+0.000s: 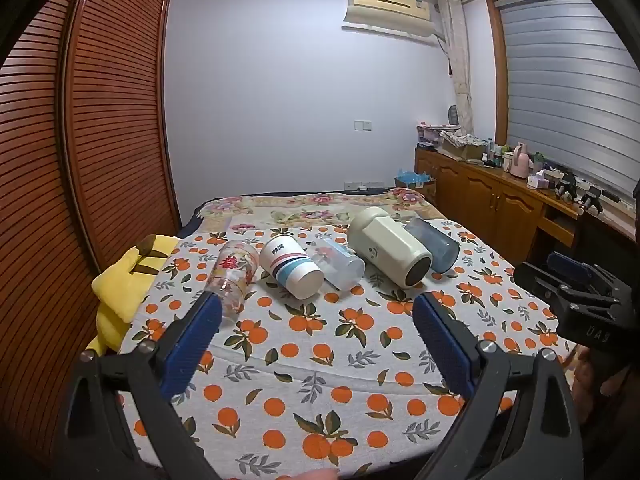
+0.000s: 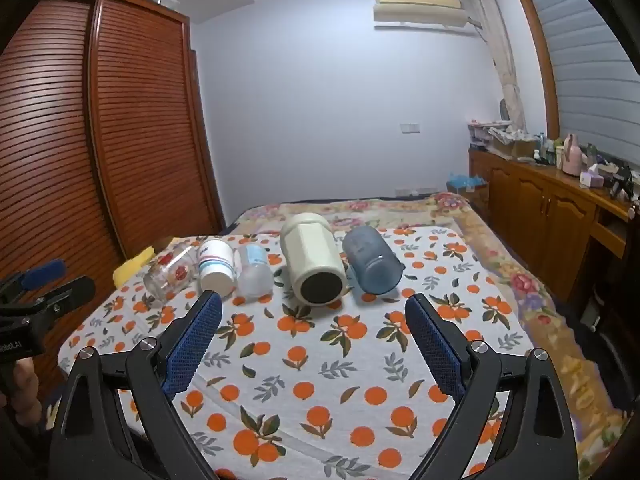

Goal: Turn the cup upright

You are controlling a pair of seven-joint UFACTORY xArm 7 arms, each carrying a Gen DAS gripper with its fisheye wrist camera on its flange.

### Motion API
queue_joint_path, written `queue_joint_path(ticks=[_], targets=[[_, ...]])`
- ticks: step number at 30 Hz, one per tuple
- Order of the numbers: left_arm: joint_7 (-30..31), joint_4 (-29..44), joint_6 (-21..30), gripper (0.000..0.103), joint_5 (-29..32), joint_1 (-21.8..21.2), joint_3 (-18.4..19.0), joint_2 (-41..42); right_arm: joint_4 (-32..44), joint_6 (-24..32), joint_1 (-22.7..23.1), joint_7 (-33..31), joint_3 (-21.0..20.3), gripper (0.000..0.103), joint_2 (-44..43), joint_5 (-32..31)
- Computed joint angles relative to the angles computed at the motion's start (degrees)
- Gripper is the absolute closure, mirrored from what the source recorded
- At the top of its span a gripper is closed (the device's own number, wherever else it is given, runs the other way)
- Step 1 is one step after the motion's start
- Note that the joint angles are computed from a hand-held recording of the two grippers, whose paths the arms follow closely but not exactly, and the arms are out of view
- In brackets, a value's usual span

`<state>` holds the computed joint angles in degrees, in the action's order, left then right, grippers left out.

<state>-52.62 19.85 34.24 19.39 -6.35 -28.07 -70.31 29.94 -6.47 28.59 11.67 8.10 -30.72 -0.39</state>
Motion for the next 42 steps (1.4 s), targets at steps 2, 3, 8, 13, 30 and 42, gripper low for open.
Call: queue_joint_path(ticks=[2,3,8,13,30,42], targets=[[-0.03,-0.04,-0.11,0.006,0.07,-0.02,0.01,-0.02,-0.04,-0.16,-0.5,0.16,0.52,0.009,-0.04,-0.1],[-0.05,0.0,-0.06,0.006,0.07,0.0,-0.02,0.03,-0.03,-0.2,-0.64,0.21,0.68,0.009,-0.02,-0.16],[-0.19,-0.05,-0.13,0.006,0.05,-0.05,0.05,-0.03,0.01,-0.5,-1.28,0.63,1.39,0.009,0.09,-0.36],[-0.23,-0.07,-0.16,0.006,0.09,-0.03,0.04,-0.03,-0.03,-0.64,-0.51,0.07,0.11,0.009,0.16,-0.61],[-0.14,-0.21,-0.51,0.006,0.11,-0.08,0.17,-0.04,-0.08,-0.67,-1.89,1.53,2.14,0.009,0.17,-0.76],[-0.36,-0.67,-0.77,0.006,0.19,-0.18,-0.03,-0.26,-0.09,-0.79,-1.74,1.59,1.82,0.009,0.14,-1.03]])
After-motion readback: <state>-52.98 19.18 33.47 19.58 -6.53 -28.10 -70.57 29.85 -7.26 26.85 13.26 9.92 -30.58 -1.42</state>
